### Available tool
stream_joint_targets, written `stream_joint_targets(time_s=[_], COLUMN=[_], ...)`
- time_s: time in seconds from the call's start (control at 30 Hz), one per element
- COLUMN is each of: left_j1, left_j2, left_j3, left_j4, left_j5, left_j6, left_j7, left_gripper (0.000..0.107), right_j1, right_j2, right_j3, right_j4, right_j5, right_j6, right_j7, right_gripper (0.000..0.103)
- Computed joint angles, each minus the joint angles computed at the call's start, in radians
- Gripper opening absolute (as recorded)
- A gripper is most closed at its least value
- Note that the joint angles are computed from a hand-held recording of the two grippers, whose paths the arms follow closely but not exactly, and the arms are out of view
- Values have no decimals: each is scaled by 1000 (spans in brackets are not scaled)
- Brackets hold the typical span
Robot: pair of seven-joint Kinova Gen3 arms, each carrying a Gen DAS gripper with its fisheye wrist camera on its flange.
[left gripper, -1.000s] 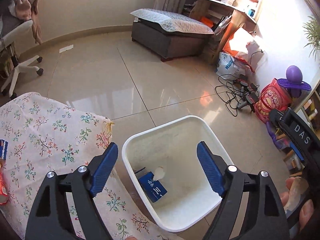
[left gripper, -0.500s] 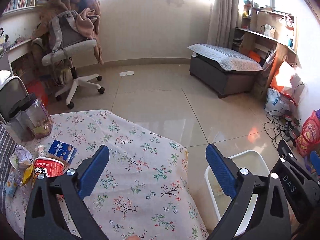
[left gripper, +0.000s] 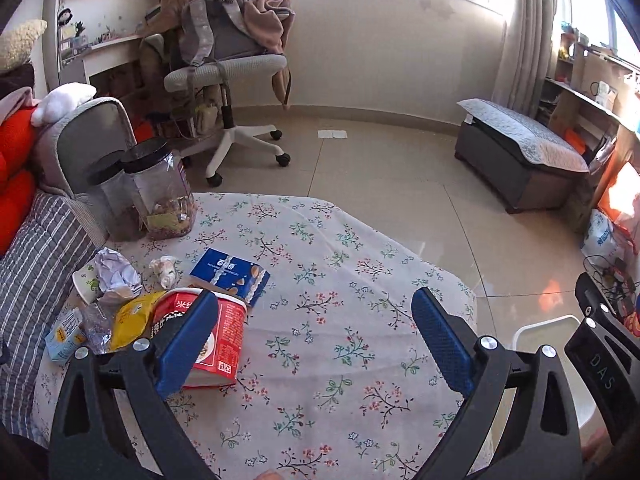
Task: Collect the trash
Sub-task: 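Move both open tools back over the table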
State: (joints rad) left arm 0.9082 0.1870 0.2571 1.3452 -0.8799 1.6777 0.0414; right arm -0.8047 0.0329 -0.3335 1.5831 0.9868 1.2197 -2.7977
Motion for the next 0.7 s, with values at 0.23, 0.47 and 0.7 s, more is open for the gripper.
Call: stream_joint_targets(time_s=[0.23, 0.47, 0.7], left_j1=[-69, -202, -367], left_j2=[-123, -277, -496], left_j3=[28, 48, -64], left_j4=[142, 283, 490], left_j5=[57, 164, 377], left_j6=[38, 60, -56], left_j7=[67, 91, 155], left_gripper=[94, 94, 94], right_j1=[-99, -201, -252], right_j2=[67, 125, 155], right_j3=[-17, 4, 38], right_j4=[-57, -89, -96], right_j5=[37, 67, 54], right_j6=[18, -5, -11], right_j7=[21, 59, 130], right_gripper=[96, 96, 96])
